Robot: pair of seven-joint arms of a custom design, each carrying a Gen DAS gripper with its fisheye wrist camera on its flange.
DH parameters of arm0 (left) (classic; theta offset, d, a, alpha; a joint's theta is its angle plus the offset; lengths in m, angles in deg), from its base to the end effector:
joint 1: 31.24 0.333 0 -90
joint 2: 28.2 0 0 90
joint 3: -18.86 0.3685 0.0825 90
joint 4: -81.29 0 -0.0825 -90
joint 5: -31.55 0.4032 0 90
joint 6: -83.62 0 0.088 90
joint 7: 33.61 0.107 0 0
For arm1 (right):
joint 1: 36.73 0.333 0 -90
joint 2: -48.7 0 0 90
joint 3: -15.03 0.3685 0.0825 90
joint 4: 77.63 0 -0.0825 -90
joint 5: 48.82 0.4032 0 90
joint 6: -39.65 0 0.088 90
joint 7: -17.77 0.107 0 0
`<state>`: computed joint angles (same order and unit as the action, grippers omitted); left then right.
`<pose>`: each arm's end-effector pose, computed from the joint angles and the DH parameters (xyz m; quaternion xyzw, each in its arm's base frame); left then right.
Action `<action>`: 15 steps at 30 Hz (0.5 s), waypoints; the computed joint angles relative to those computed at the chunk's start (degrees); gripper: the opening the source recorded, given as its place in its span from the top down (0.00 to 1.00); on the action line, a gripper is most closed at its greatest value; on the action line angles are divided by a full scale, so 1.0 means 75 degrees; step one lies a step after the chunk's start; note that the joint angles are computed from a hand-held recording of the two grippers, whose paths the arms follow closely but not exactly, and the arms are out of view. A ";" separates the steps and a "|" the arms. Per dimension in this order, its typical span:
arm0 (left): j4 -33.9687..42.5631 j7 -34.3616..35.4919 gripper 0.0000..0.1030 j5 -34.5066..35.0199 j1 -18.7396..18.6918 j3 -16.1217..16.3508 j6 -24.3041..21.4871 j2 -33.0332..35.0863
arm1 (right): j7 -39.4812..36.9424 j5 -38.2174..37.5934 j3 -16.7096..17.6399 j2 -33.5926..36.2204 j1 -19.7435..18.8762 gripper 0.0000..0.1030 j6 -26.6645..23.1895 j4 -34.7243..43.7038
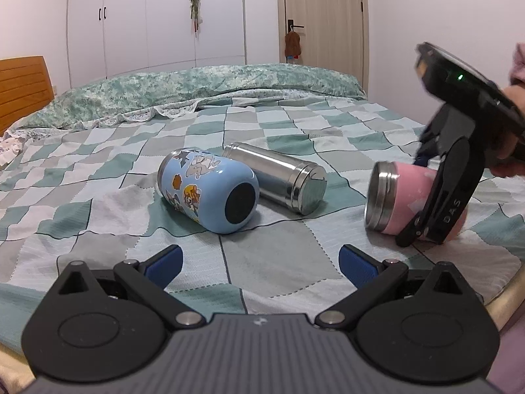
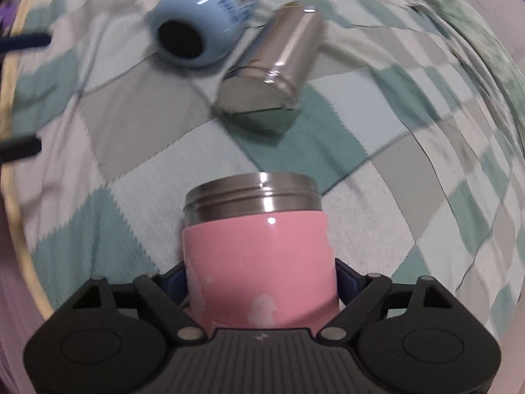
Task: Flip cup upright
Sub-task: 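Rotate the right tool to turn the pink cup rim-up, then set the pink cup upright on the blanket and open the right tool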
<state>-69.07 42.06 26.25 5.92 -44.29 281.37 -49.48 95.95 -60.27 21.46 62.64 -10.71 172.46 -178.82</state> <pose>0.4192 -0.2264 0.4645 -0.5306 0.6851 -0.3744 0.3300 0.5838 0.3588 0.5002 -0.9271 0.3345 -0.1451 0.0871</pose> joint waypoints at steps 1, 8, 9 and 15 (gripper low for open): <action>0.0024 0.0009 0.00 0.0006 0.0066 -0.0048 -0.0006 0.0024 | 0.0284 0.0152 -0.0030 -0.0105 -0.0036 0.17 0.0210 -0.0173; 0.0058 0.0217 0.00 -0.0081 0.0044 -0.0059 0.0189 0.0332 | 0.2369 0.2216 -0.0090 -0.0980 -0.0632 0.17 0.2674 -0.1969; 0.0078 0.0297 0.00 -0.0130 0.0031 -0.0068 0.0172 0.0373 | 0.2453 0.2503 -0.0064 -0.1111 -0.0697 0.17 0.3142 -0.2287; 0.0163 0.0699 0.00 -0.0441 -0.0022 -0.0147 0.0286 0.0532 | 0.1632 0.4404 0.0286 -0.1509 -0.0858 0.18 0.5821 -0.3570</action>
<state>-67.85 47.30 22.94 5.76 -45.39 283.52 -45.49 108.19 -27.24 23.60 51.33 -17.15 216.12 -205.59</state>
